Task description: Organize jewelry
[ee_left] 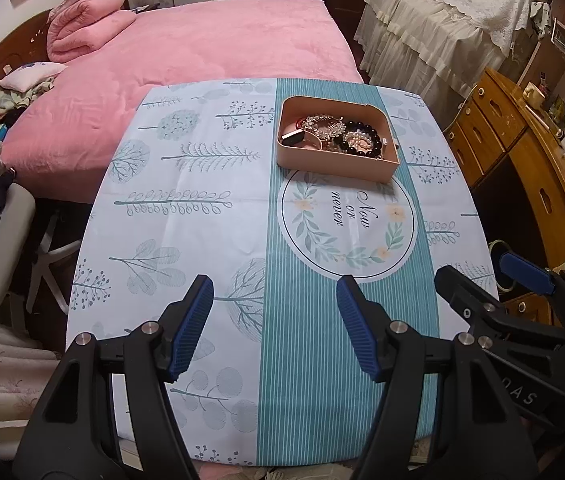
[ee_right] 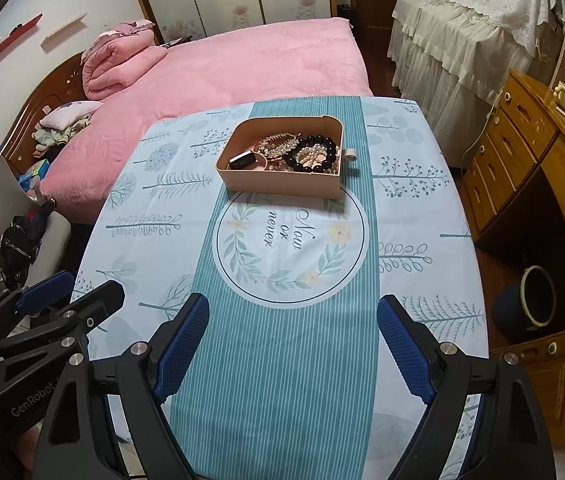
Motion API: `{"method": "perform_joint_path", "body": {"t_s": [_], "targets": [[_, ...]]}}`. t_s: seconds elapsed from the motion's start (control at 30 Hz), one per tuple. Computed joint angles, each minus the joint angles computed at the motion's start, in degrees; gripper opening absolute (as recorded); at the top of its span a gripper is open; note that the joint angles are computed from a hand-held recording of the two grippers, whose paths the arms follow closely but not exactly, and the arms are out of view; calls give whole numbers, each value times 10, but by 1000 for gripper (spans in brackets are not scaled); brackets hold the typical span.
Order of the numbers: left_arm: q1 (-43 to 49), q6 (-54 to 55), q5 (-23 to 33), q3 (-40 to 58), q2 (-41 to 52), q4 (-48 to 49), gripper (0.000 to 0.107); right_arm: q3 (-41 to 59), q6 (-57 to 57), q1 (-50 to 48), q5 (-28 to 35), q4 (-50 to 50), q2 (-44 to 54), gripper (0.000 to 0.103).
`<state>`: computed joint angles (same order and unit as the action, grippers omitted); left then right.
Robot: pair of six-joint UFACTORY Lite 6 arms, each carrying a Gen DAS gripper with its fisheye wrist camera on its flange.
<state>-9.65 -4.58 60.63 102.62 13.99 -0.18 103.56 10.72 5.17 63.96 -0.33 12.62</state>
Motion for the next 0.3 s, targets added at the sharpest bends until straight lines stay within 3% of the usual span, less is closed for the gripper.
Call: {"method": "perform_joint_path", "body": {"t_s": [0.3], "targets": [[4, 6, 7, 10, 7, -5, 62, 0, -5, -3, 0, 3, 2, 87]]}}
